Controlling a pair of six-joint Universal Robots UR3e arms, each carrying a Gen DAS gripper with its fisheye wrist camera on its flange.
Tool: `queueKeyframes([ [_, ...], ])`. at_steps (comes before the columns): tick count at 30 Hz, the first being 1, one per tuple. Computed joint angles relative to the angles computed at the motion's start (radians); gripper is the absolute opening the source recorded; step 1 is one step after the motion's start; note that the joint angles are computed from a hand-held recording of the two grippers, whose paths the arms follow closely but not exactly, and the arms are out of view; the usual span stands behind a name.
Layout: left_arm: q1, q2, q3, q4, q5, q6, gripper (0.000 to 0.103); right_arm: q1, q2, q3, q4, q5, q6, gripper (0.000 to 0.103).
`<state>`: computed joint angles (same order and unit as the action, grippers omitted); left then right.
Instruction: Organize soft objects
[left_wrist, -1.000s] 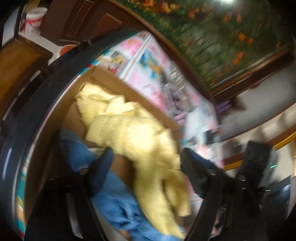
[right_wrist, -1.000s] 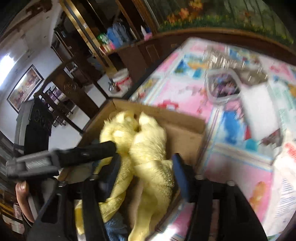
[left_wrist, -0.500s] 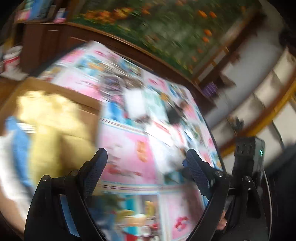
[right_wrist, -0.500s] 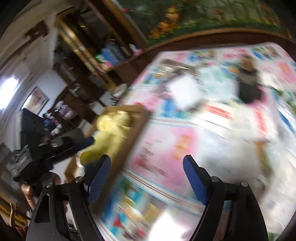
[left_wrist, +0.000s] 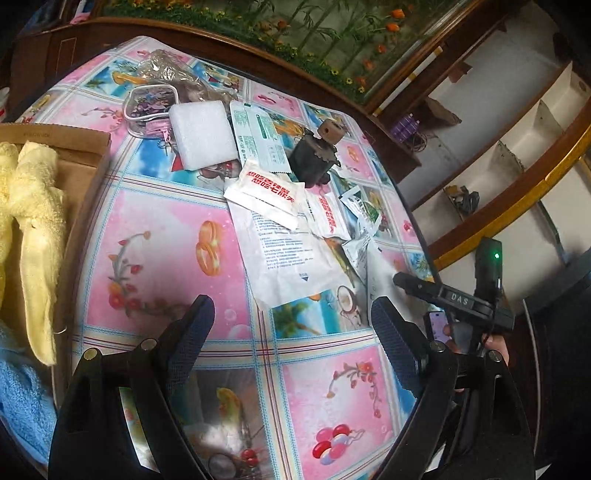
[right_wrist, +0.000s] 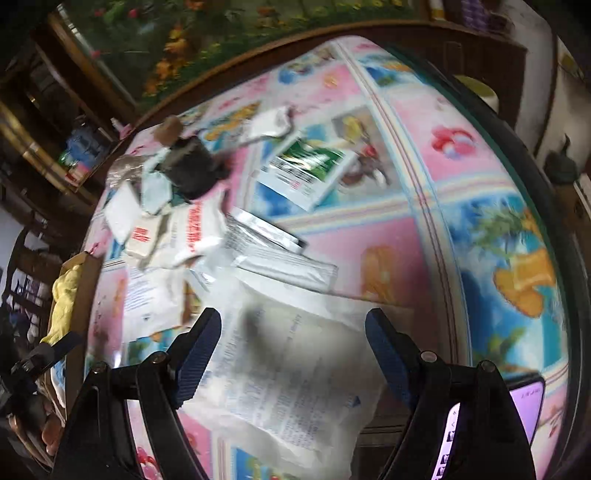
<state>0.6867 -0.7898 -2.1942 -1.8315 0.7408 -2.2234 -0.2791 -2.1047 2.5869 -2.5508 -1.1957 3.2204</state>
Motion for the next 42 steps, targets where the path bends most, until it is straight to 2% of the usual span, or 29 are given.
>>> queueKeyframes([
  [3,0.010,0.009,-0.005,-0.011,0.008,0.017,0.087,0.110,-0.030,0.020,-0.036,-0.049,0.084,0.082],
  [7,0.023,0.009,-0.011,-0.014,0.016,0.025,0.087,0.354,0.171,-0.020,-0.250,-0.057,0.229,0.082],
  [10,0.053,0.031,-0.009,-0.063,0.023,0.067,0.087,0.474,0.263,-0.069,-0.363,-0.041,0.233,0.081],
  [13,0.063,0.027,-0.006,-0.082,0.034,0.096,0.087,0.458,0.235,-0.071,-0.374,-0.036,0.193,0.081],
  [17,0.050,0.004,-0.017,-0.061,0.032,0.072,0.087,0.371,0.187,-0.037,-0.269,0.042,0.124,0.081],
  [21,0.025,0.005,-0.022,-0.104,0.038,0.102,0.087,0.377,0.237,-0.018,-0.302,0.034,0.129,0.081],
  [24,-0.049,0.007,-0.057,-0.070,0.054,0.088,0.087,0.335,0.166,0.016,-0.254,0.093,0.100,0.081],
  [26,-0.097,-0.038,-0.078,-0.044,0.059,0.070,0.087,0.290,0.134,0.032,-0.205,0.191,0.046,0.079],
  [28,-0.069,-0.034,-0.088,-0.092,0.040,0.105,0.085,0.269,0.138,0.033,-0.175,0.254,0.023,0.070],
  [31,-0.014,-0.118,-0.066,-0.189,0.013,0.170,0.085,0.222,0.133,0.038,-0.118,0.346,-0.026,0.056],
  [33,0.004,-0.180,-0.046,-0.224,0.007,0.190,0.085,0.194,0.131,0.030,-0.056,0.403,-0.074,0.039],
  [35,0.001,-0.186,-0.043,-0.210,0.005,0.174,0.085,0.239,0.204,-0.014,-0.099,0.379,-0.050,0.026],
  [37,-0.011,-0.174,-0.023,-0.212,0.010,0.131,0.085,0.259,0.259,-0.049,-0.121,0.373,-0.050,0.020],
  [39,-0.003,-0.144,0.026,-0.256,0.000,0.144,0.085,0.243,0.288,-0.058,-0.137,0.400,-0.083,0.013],
  [40,-0.014,-0.118,0.040,-0.212,0.001,0.114,0.085,0.222,0.289,-0.048,-0.131,0.430,-0.106,0.010],
  [42,-0.094,-0.063,0.025,0.051,-0.002,-0.060,0.086,0.171,0.261,-0.013,-0.101,0.496,-0.172,0.009],
])
